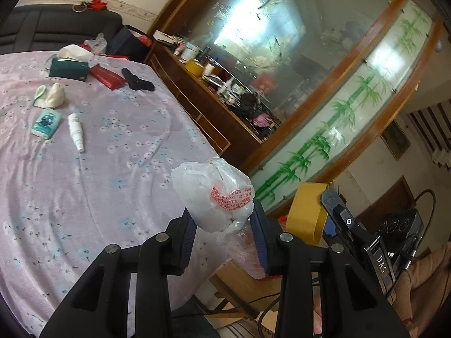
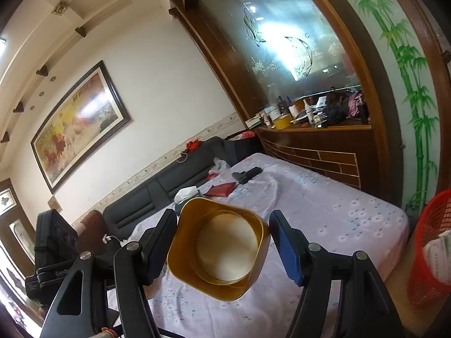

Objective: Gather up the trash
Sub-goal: 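Grasp the white plastic bag with the left tool while the right tool grasps the yellow round container, then carry the white plastic bag and yellow container over the red wastebasket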

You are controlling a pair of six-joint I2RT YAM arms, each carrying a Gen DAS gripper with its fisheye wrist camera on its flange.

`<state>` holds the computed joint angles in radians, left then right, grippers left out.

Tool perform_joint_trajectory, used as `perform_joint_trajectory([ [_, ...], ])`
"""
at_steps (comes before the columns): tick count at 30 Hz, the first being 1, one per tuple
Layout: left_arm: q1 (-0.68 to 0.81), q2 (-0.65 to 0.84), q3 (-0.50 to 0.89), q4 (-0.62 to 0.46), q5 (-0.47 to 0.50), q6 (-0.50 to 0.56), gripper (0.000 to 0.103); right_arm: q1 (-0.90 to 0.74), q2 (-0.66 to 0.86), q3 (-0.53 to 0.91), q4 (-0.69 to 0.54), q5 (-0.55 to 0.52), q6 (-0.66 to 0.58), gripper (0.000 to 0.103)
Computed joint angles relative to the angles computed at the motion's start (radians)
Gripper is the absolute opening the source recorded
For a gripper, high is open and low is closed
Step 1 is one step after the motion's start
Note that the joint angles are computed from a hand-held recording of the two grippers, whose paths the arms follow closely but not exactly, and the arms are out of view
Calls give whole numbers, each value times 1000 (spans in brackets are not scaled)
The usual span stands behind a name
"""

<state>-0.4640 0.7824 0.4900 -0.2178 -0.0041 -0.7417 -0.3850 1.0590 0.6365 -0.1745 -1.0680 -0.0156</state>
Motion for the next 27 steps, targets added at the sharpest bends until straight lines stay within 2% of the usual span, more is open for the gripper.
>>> perform_joint_trajectory([
  [3, -36, 17, 8, 0, -22, -2, 36, -45, -14, 2, -53, -24, -57, 72],
  [9, -76, 64, 30, 24, -40, 1, 36, -96, 40, 22, -65, -51, -69, 72],
  [18, -83, 189, 81, 102, 16, 26, 36, -181, 91, 70, -70, -77, -88, 72],
  [21, -102, 198, 89, 119, 4, 35, 36, -217, 101, 86, -67, -95, -88, 72],
  [27, -126, 244, 126, 131, 6, 48, 36, -332, 119, 149, -132, -153, -139, 72],
])
